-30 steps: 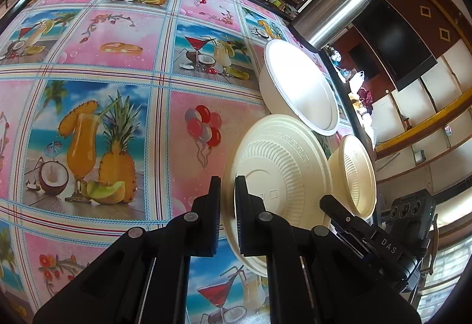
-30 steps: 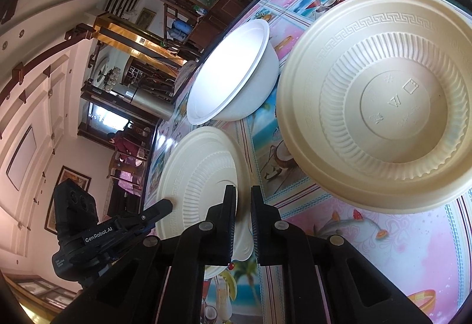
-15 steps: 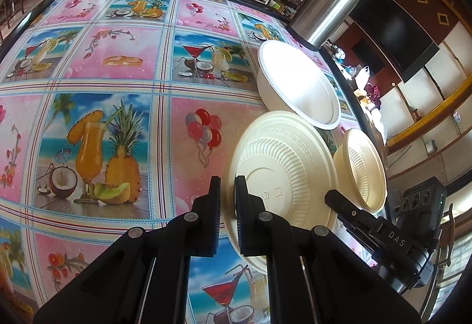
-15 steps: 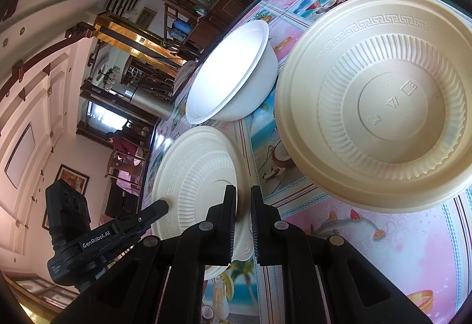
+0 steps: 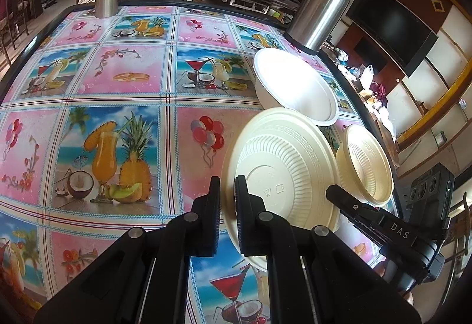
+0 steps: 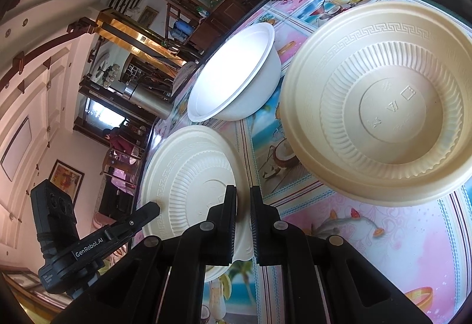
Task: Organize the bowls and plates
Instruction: 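Lift the beige bowl off the table with the right gripper, then carry the beige bowl onto the red plate stack with right gripper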
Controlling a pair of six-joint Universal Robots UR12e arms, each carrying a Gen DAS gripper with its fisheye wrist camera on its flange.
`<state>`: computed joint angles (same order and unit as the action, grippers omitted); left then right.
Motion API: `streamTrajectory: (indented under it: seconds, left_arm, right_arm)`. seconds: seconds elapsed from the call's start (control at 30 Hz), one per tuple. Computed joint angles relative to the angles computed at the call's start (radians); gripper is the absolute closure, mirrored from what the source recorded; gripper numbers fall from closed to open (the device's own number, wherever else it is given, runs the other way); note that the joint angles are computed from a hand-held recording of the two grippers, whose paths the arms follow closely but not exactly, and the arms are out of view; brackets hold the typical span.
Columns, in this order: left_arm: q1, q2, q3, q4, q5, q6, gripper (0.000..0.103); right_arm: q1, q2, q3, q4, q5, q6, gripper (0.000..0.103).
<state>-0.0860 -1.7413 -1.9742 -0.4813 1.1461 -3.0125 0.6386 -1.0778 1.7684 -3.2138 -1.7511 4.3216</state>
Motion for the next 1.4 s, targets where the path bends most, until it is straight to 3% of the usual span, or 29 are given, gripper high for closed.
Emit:
streamTrajectory:
  seconds: [0.43,0.83,1.4]
  left_arm:
    - [0.06,0.067,-0.105,0.086,0.038,-0.044,0.095]
    - [0.165,0.196,-0.218,0.157,0.066,-0.05,0.095]
    - [0.294,0.31,-0.315,0.199,0.018,-0.044,0.095]
  right_arm:
    - [0.015,0.026,-0.05,-0.005,0.038,-0.078,0.093]
    - [0.068,0.091,-0.148,-0.046,0.074,-0.156,0.093]
    - [0.138,0.119,-0.228,-0.039,0.074,-0.212,0.093]
